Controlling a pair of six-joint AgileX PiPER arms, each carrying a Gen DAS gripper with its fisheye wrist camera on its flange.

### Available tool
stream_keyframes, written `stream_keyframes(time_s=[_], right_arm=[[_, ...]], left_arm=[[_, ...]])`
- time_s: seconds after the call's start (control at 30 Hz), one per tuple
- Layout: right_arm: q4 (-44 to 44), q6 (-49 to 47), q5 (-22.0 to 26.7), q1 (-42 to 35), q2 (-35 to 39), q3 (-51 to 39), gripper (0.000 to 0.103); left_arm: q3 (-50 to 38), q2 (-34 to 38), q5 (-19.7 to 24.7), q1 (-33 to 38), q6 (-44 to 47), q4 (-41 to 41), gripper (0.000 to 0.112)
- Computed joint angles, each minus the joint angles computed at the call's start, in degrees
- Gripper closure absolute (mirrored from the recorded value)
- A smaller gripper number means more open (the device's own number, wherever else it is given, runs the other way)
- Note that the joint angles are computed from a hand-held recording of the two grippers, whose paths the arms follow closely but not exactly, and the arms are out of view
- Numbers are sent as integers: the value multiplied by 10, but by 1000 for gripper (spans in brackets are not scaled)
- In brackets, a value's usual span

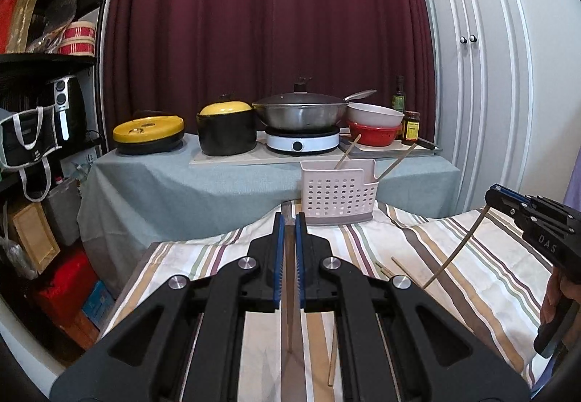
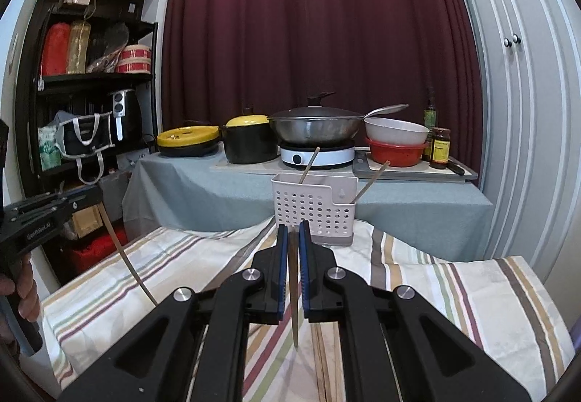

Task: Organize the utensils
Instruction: 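Lift the left tool's chopstick toward the holder while the right tool carries its chopstick, then drop the left tool's chopstick into the holder while the right tool releases its chopstick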

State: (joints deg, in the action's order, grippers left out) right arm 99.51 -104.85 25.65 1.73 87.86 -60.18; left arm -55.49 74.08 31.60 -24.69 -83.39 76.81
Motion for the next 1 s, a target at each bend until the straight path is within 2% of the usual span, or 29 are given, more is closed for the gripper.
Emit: stream_keyframes(time_s=[0.1,0.33,0.47,0.53,0.67,0.8,0.9,1.0], right_arm=[[-32,40,18,-12,13,-25,96],[-76,103,37,-22,43,-109,96],[-85,115,36,-19,71,-179,96],[-93,125,31,-14,93,-224,96],[-132,178,18,-4,152,-337,96],[-173,227,1,5,215,-446,96],[-246,310,-4,11,275,-552,96],[-354,429,4,17,354,-690,96]], left_arm=[[-16,5,-3,5,20,-8,106],[-97,41,-51,49,124,-94,106],[-171,83,-65,63,161,-106,106],[-226,115,-79,77,210,-148,106],[-356,191,-87,102,309,-237,106],[-502,276,-72,113,384,-294,106],[-661,367,-30,115,471,-356,106],[-833,473,-18,123,551,-410,106]])
